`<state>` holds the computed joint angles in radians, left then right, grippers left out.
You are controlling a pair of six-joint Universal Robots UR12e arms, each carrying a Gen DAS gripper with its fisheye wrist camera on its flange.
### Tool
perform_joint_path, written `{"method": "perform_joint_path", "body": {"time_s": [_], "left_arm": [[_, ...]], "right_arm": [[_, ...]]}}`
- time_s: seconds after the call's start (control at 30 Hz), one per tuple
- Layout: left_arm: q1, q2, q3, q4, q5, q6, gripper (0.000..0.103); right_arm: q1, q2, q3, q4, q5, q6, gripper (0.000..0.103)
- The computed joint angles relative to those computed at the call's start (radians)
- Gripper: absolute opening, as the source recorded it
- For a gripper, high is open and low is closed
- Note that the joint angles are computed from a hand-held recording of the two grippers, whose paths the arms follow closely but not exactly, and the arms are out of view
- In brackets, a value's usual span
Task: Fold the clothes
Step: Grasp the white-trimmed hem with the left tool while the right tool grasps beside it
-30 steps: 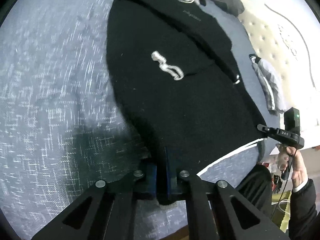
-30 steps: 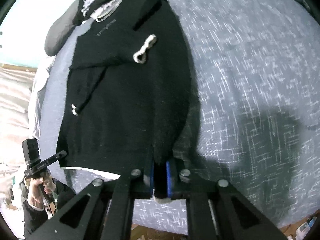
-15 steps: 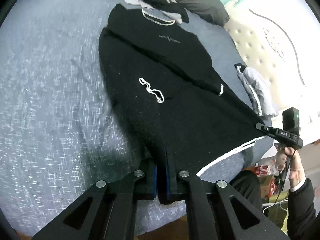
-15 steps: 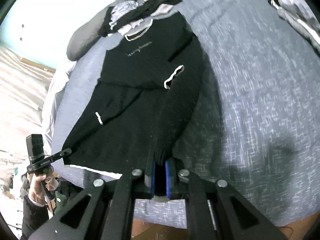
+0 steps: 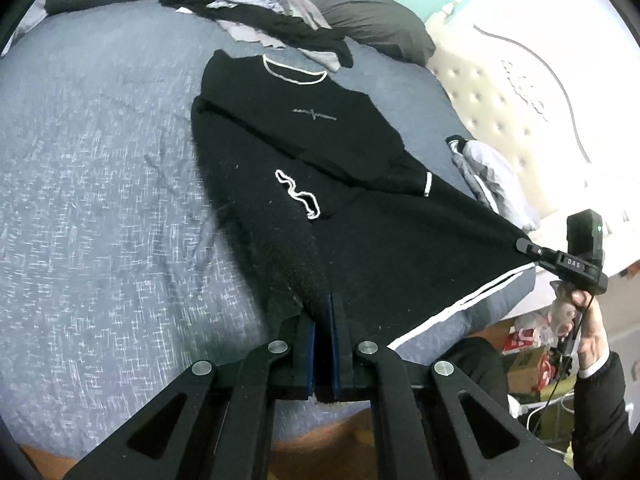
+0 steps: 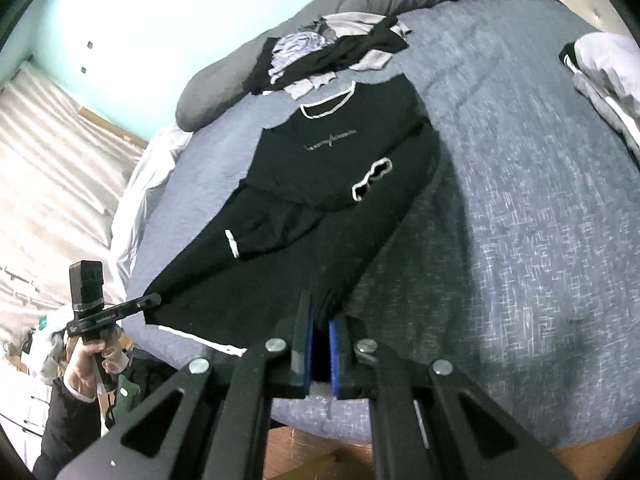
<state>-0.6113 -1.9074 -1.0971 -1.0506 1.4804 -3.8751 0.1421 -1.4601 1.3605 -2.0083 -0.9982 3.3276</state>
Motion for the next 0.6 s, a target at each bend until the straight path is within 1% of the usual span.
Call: {"method": "perform_joint_path", "body": {"time_s": [0.3,0.6], "left_arm": [[-0.029,0.029,0.01,-0.012,0.022,0.019,0.005],[-0.058,0.063,-0.008,0.01,0.041,0.013,0.005]], "right_arm": [[-0.007,-0.045,0.009,-0.018,0.036,-0.033,0.005],[-0.005,-0.094,0.02,-0.029,0.071,-0.087,0.005]]}}
